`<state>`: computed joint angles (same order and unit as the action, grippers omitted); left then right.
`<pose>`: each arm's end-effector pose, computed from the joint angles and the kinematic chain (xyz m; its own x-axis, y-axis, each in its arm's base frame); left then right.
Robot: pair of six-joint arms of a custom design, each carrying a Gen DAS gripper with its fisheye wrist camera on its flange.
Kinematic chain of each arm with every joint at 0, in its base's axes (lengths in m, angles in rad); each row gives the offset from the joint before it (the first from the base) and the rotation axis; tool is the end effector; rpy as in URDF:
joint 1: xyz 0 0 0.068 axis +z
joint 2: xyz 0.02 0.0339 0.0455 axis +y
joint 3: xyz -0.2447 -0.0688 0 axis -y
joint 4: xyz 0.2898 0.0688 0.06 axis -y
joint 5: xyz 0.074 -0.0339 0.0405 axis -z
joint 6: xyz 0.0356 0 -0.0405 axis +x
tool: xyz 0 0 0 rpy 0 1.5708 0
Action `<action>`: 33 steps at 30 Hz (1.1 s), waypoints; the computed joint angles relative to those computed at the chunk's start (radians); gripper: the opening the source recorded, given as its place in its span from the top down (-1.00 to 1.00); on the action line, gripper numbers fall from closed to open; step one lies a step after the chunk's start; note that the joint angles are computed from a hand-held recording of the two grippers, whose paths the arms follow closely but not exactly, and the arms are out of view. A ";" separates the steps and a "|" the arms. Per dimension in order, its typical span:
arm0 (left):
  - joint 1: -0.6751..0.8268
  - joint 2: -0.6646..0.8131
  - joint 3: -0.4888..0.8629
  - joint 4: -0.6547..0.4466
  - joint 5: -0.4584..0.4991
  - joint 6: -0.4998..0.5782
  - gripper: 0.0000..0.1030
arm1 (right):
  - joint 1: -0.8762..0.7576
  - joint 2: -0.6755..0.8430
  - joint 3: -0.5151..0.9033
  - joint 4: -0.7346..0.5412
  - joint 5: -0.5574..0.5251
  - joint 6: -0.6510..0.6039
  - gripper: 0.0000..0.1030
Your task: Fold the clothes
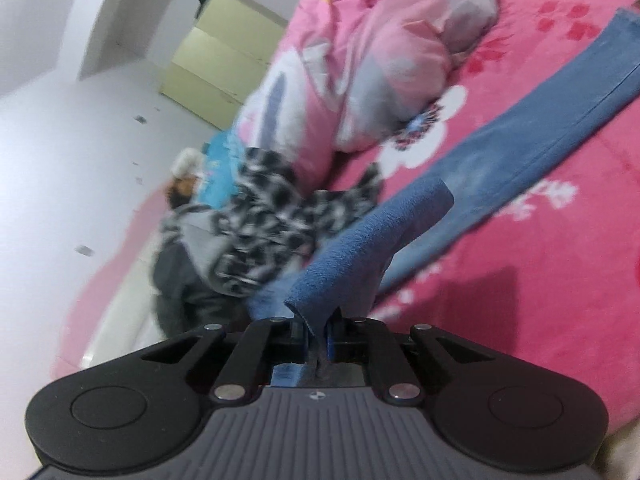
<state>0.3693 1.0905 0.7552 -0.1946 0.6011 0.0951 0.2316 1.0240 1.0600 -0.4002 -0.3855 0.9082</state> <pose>0.2773 0.0857 0.2396 -0.4543 -0.0919 -0.8861 0.2014 0.9583 -0.2026 0.2696 0.0773 0.3548 -0.6506 0.5972 -0.4692 -0.0679 0.5696 0.8191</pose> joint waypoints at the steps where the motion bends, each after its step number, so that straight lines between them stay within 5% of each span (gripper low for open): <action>1: 0.004 0.013 0.007 0.004 0.009 -0.013 0.42 | 0.002 0.008 0.008 0.012 -0.008 0.014 0.85; 9: 0.042 0.045 0.015 0.060 0.094 -0.080 0.44 | 0.027 -0.009 0.042 -0.026 0.024 0.034 0.85; 12: 0.089 0.042 0.025 0.030 0.202 -0.063 0.40 | 0.042 -0.065 0.006 -0.044 0.044 0.066 0.85; 18: 0.149 -0.056 -0.015 -0.049 0.380 0.081 -0.19 | 0.058 -0.134 -0.038 -0.048 0.047 0.103 0.84; 23: 0.006 -0.140 -0.084 -0.014 0.101 0.189 -0.23 | 0.059 -0.145 -0.061 0.019 0.003 0.133 0.85; 25: -0.067 -0.147 -0.108 0.027 -0.050 0.225 -0.08 | 0.060 -0.154 -0.069 0.024 0.008 0.133 0.85; 27: -0.126 -0.144 -0.124 0.060 -0.183 0.261 0.48 | 0.059 -0.165 -0.076 0.010 0.027 0.122 0.84; 30: -0.098 -0.150 -0.120 0.061 -0.169 0.239 0.78 | 0.063 -0.182 -0.084 -0.025 0.072 0.095 0.85; 33: -0.040 -0.189 -0.108 0.084 -0.131 0.207 0.85 | 0.055 -0.201 -0.092 -0.079 0.105 0.066 0.85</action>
